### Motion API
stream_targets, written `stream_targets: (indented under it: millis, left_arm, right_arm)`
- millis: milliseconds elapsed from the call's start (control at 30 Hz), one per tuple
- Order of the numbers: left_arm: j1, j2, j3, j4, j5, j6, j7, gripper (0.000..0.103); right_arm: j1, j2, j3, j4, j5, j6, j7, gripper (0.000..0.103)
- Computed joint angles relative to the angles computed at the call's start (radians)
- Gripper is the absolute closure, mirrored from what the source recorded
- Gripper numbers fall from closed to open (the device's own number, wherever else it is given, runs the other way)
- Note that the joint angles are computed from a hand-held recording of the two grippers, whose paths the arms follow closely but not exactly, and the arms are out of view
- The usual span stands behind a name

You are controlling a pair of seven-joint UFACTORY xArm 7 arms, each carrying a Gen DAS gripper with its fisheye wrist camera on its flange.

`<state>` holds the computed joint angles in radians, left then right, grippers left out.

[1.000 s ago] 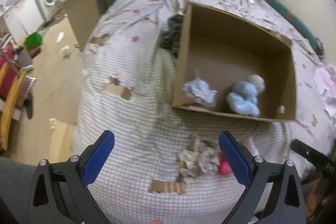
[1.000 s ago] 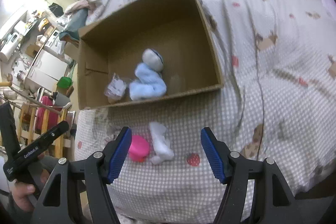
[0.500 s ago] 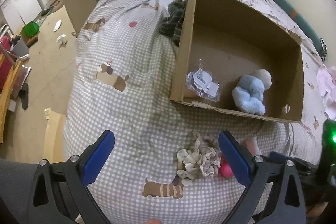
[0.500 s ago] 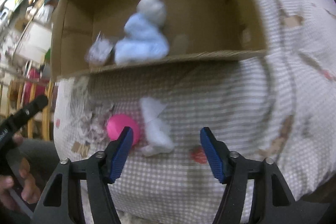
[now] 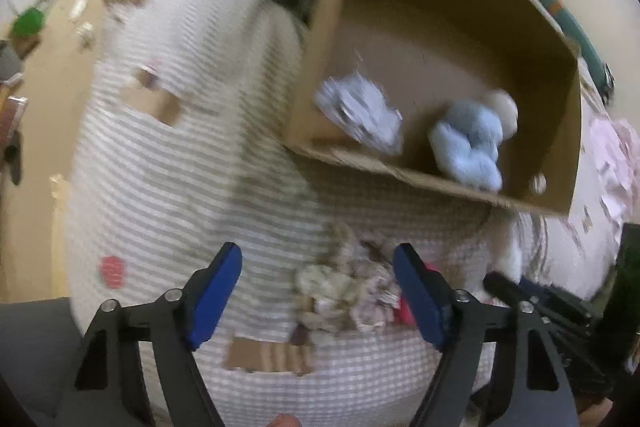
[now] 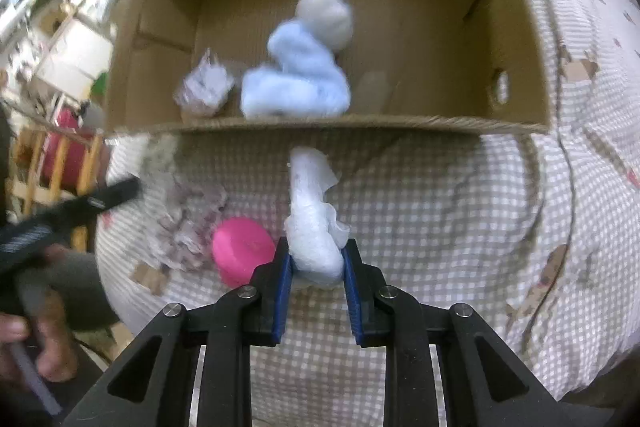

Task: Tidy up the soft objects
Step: 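Grasp the lace scrunchie with the left tool while the right tool lifts the sock toward the box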

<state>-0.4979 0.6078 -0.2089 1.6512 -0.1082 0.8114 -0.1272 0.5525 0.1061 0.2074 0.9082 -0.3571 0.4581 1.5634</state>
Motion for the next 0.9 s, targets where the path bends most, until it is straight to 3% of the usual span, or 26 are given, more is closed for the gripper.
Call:
stream_targets:
  millis: [133, 267, 367, 633, 900]
  left_arm:
    - [-0.027, 0.072, -0.008, 0.091, 0.010, 0.050, 0.030, 0.043]
    - [-0.044, 0.138, -0.006, 0.170, 0.005, 0.103, 0.032, 0.076]
    - [-0.056, 0.152, 0.004, 0.187, 0.016, 0.101, 0.032, 0.091]
    - [-0.007, 0.002, -0.036, 0.008, -0.052, -0.053, 0.103, 0.095]
    - [-0.005, -0.123, -0.023, -0.150, -0.033, -0.167, 0.086, 0.095]
  right_arm:
    - [-0.004, -0.041, 0.003, -0.035, -0.023, -0.002, 0.057, 0.077]
    - [-0.019, -0.069, 0.015, -0.069, -0.022, -0.010, 0.086, 0.077]
    - [-0.027, -0.072, 0.022, -0.072, -0.031, -0.014, 0.101, 0.077]
    - [-0.031, -0.093, 0.026, -0.077, -0.073, -0.034, 0.144, 0.077]
    - [-0.038, -0.102, 0.047, -0.062, -0.070, -0.018, 0.123, 0.077]
